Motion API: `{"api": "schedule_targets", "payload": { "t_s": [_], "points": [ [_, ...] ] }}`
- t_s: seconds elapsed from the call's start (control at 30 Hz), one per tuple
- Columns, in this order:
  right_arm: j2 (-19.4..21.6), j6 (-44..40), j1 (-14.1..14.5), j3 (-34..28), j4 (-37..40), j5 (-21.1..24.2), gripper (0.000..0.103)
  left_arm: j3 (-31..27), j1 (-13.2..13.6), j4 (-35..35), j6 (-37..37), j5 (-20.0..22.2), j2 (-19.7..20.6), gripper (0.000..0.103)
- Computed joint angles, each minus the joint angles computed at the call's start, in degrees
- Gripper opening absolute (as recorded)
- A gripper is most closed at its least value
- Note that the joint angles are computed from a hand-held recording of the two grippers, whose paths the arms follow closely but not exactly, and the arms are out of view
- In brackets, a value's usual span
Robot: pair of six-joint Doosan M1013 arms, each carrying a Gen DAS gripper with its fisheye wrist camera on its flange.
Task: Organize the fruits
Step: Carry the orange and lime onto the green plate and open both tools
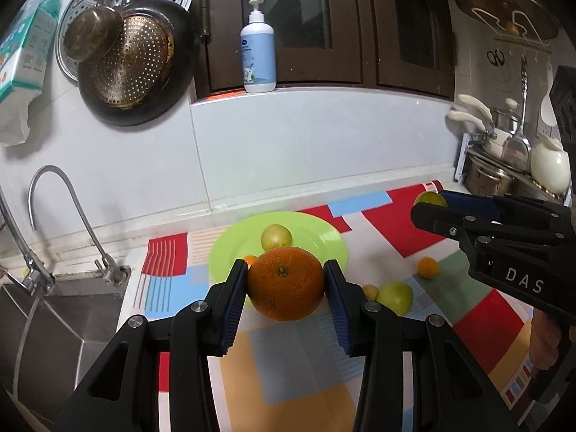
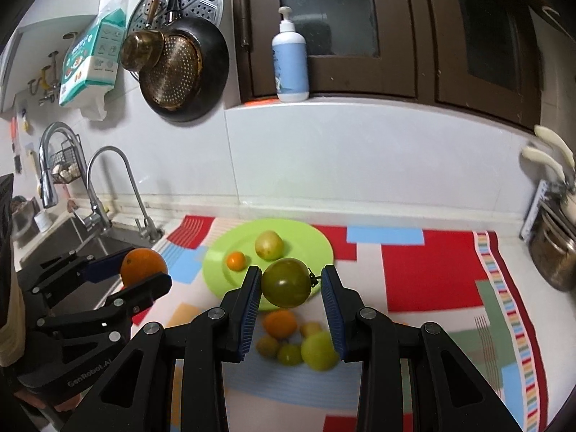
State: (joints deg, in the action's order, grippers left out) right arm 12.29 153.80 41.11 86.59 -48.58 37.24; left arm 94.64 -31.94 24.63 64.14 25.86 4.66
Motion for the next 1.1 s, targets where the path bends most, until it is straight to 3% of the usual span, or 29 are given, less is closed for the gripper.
{"api": "schedule_targets", "payload": {
  "t_s": [0.27, 0.67, 1.1],
  "points": [
    [2.7, -6.7, -1.6, -4.3, 2.5, -1.3, 0.035, -3.6, 1.7, -1.3, 1.2, 0.0, 3.2, 0.043],
    [8.4, -23.9, -5.7, -10.4, 16.6, -2.6, 0.035, -10.1, 4.1, -5.2, 4.6, 3.0, 9.9, 0.043],
    [15.7, -37.8, -9.4, -18.3, 30.9, 2.7, 0.035, -15.6, 6.2, -12.5, 11.9, 7.0, 16.5, 0.043]
  ]
}}
